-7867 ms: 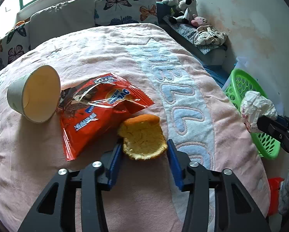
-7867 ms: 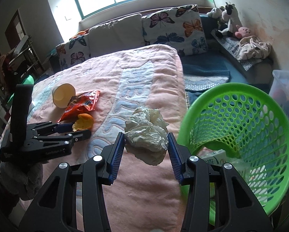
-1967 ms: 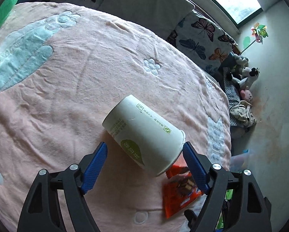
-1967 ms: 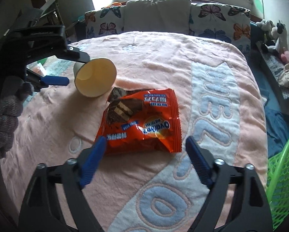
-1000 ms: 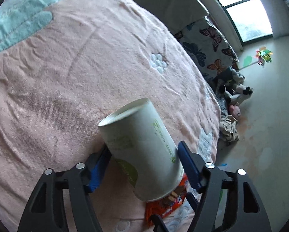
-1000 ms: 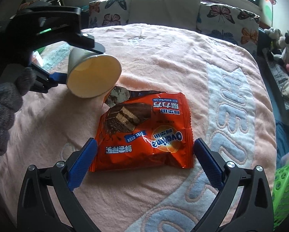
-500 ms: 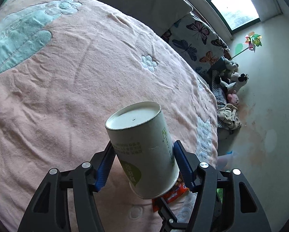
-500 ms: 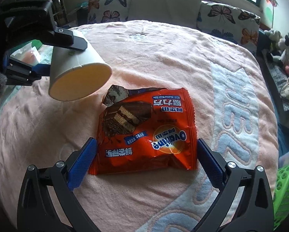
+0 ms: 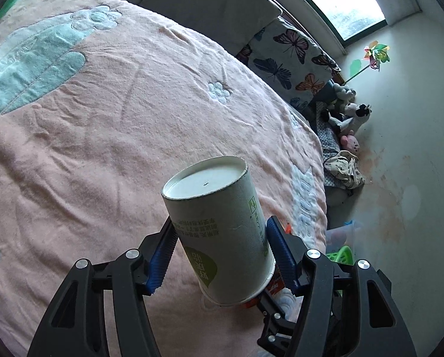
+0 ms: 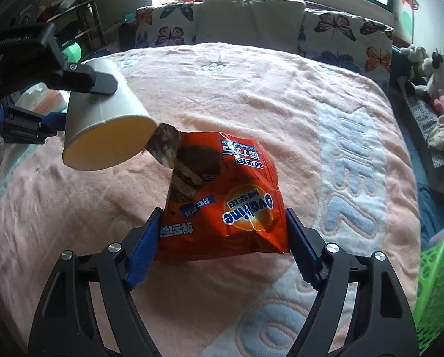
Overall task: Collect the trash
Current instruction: 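Carry the wrapper over the basket and open the right tool while left carries cup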
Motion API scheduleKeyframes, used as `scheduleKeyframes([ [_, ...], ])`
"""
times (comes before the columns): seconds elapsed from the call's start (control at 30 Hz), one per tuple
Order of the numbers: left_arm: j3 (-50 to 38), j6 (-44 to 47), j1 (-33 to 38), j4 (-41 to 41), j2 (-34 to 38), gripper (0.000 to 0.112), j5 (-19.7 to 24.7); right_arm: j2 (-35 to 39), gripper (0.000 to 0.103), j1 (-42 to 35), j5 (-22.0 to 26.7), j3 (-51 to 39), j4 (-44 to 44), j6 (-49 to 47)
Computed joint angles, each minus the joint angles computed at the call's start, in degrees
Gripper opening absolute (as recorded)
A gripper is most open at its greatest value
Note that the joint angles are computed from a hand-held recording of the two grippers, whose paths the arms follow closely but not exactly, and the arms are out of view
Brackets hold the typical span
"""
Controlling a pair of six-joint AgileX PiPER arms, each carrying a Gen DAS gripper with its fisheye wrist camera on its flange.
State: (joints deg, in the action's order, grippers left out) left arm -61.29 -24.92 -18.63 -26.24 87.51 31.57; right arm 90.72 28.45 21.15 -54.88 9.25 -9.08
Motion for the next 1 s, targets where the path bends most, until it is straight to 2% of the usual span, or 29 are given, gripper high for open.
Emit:
scheduleKeyframes([
  [0.3,2.2,-4.2,-5.3,3.2,-4.3,0.059,0.2,-10.3,0.079,-1.3,0.8,7.7,-2.3,2.9],
  [0.57,1.2,-9.8,-13.2,7.0,-4.6,0.059,-0.2,-21.2,0.079,-6.3,2.9,15.0,-1.7,1.6],
  [0.7,-1.5,-13.3,-17.1,9.9,-2.9,0.059,-0.1,-26.2,0.079,-12.1,5.2,17.2,3.0,-4.9],
  [1.0,-8.8,-17.2,-23.8,12.8,2.9,0.059,0.6,-33.2,0.079,-32.2,12.4,20.0,17.3,-26.2],
])
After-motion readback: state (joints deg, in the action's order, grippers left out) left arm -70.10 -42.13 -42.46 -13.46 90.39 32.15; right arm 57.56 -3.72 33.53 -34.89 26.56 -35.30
